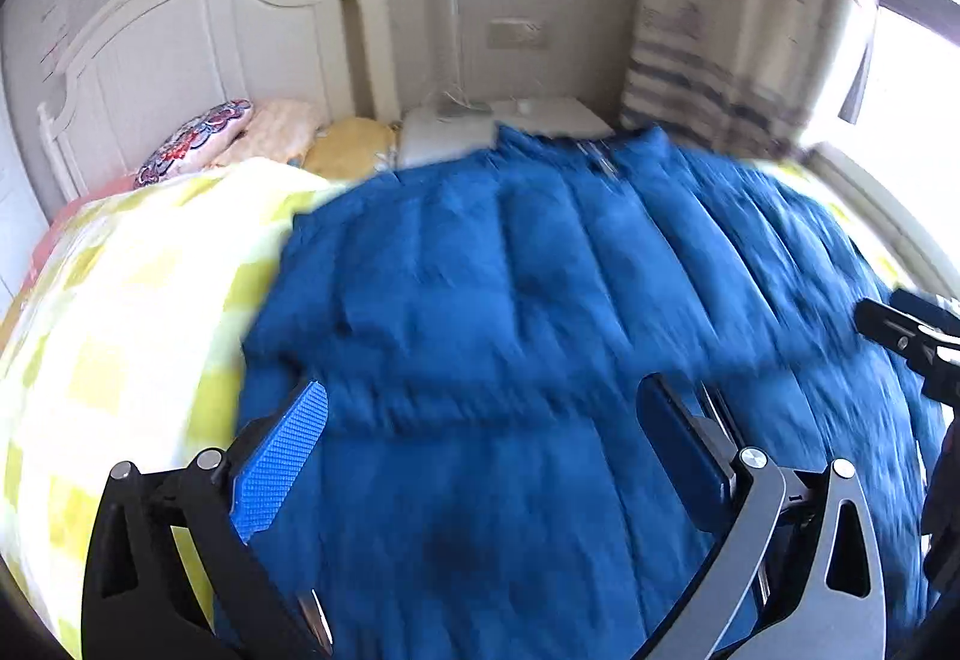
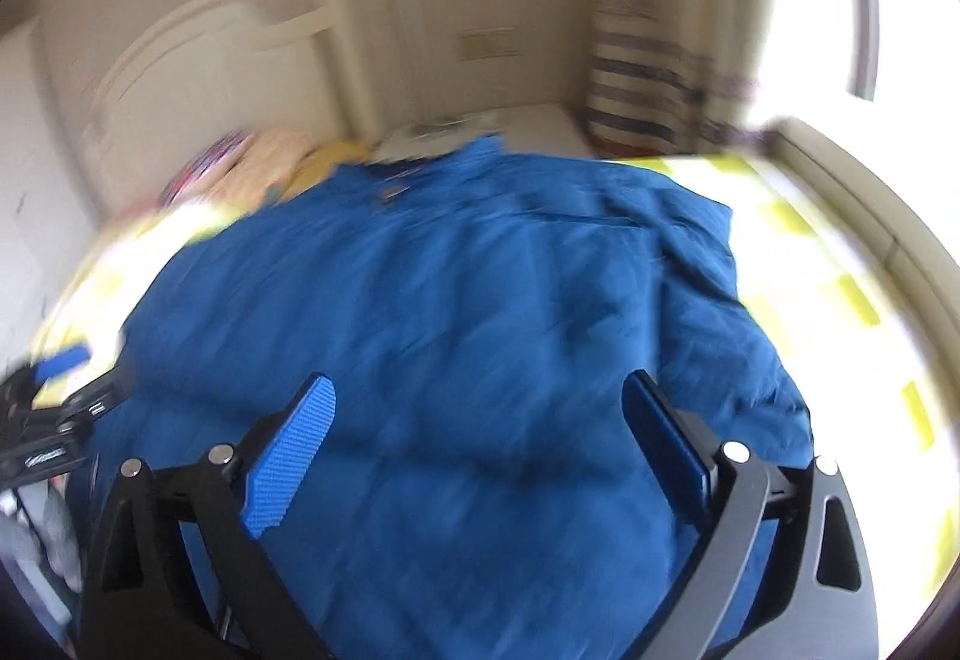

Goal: Fold large clothes

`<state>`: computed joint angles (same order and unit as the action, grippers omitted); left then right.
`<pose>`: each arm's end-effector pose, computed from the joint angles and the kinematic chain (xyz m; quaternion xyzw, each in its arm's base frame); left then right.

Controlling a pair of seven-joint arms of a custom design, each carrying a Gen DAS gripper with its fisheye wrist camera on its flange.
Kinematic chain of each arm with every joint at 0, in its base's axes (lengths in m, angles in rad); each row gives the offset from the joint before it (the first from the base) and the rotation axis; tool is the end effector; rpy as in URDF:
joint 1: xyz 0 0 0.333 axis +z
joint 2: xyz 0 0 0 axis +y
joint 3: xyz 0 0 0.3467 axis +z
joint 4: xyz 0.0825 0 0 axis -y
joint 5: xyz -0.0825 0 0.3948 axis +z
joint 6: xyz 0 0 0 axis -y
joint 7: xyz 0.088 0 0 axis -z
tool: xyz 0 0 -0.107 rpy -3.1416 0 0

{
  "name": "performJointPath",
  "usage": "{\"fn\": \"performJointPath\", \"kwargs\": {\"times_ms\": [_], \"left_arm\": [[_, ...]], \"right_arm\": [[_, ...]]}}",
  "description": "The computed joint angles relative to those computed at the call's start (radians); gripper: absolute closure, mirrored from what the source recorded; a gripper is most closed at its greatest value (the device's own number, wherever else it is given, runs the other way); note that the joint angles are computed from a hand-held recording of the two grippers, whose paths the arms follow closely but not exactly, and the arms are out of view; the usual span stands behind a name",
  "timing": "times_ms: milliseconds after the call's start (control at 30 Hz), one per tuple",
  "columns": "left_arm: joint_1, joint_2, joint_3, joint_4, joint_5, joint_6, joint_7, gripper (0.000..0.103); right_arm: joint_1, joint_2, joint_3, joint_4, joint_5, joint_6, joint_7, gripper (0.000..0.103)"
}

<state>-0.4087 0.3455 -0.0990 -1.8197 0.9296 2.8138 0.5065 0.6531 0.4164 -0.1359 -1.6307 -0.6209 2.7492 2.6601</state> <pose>0.5894 -0.3643 0.4325 -0.5759 0.7189 -0.2908 0.2587 0.6202 0.3988 0.4785 -0.6338 0.6638 -0.2239 0.3281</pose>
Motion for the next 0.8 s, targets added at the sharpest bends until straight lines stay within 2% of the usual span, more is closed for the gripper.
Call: {"fn": "performJointPath", "kwargs": {"times_ms": [33,67,100,133,167,200,267,333,433,467,500,533,567,600,667,700,733,800], "left_arm": [[0.010,0.006,-0.029,-0.012,-0.049,-0.022,0.051,0.004],[0.012,0.019,-0.042,-0.006,-0.080,-0.046,0.086,0.004],[0.014,0.056,-0.063,0.024,-0.132,-0.115,0.152,0.004],[0.002,0.074,-0.053,0.032,-0.187,-0.128,0.203,0.004],[0.026,0.071,-0.066,0.017,-0.185,-0.085,0.185,0.004],[0.046,0.065,-0.082,0.009,-0.239,-0.081,0.221,0.004],[0.026,0.033,-0.053,-0.016,-0.238,-0.097,0.199,0.004],[-0.007,-0.030,0.004,-0.084,-0.138,-0.073,0.087,0.004],[0.003,-0.089,0.031,-0.165,-0.031,-0.082,-0.061,0.004],[0.033,-0.095,0.022,-0.194,-0.075,-0.076,-0.060,0.004],[0.098,-0.094,-0.019,-0.222,-0.190,-0.023,-0.007,0.004],[0.128,-0.102,-0.034,-0.246,-0.235,0.035,0.007,0.004],[0.146,-0.110,-0.036,-0.264,-0.227,0.086,-0.017,0.004],[0.129,-0.108,-0.022,-0.262,-0.230,0.081,-0.012,0.004],[0.075,-0.114,0.011,-0.239,-0.131,0.000,-0.092,0.004],[0.028,-0.134,0.043,-0.239,0.010,-0.035,-0.211,0.004],[0.011,-0.160,0.046,-0.254,0.110,-0.029,-0.288,0.004],[0.027,-0.197,0.017,-0.291,0.155,0.040,-0.314,0.004]], "right_arm": [[-0.013,0.008,0.054,0.020,0.047,-0.055,-0.110,0.007],[-0.009,0.023,0.072,0.048,0.061,-0.112,-0.164,0.007],[0.004,0.048,0.082,0.088,0.065,-0.189,-0.220,0.007],[0.009,0.087,0.095,0.139,0.085,-0.268,-0.280,0.007],[0.003,0.110,0.107,0.160,0.119,-0.299,-0.312,0.007],[0.007,0.111,0.097,0.146,0.126,-0.279,-0.295,0.006],[-0.006,0.075,0.102,0.101,0.168,-0.256,-0.304,0.006],[0.016,0.022,0.066,0.034,0.128,-0.236,-0.252,0.006],[0.021,-0.063,0.026,-0.085,0.039,-0.236,-0.104,0.005],[0.003,-0.080,0.028,-0.122,0.041,-0.247,-0.073,0.005],[-0.031,-0.090,0.043,-0.163,0.066,-0.204,-0.073,0.002],[-0.066,-0.103,0.061,-0.206,0.088,-0.123,-0.070,0.002],[-0.082,-0.114,0.068,-0.230,0.094,-0.080,-0.060,0.002],[-0.082,-0.113,0.072,-0.224,0.088,-0.093,-0.061,0.002],[-0.066,-0.113,0.066,-0.211,0.040,-0.135,-0.034,0.004],[-0.050,-0.122,0.060,-0.212,-0.003,-0.152,0.006,0.004],[-0.041,-0.146,0.063,-0.238,-0.051,-0.115,0.042,0.004],[-0.043,-0.178,0.093,-0.269,-0.100,-0.074,0.029,0.004]]}}
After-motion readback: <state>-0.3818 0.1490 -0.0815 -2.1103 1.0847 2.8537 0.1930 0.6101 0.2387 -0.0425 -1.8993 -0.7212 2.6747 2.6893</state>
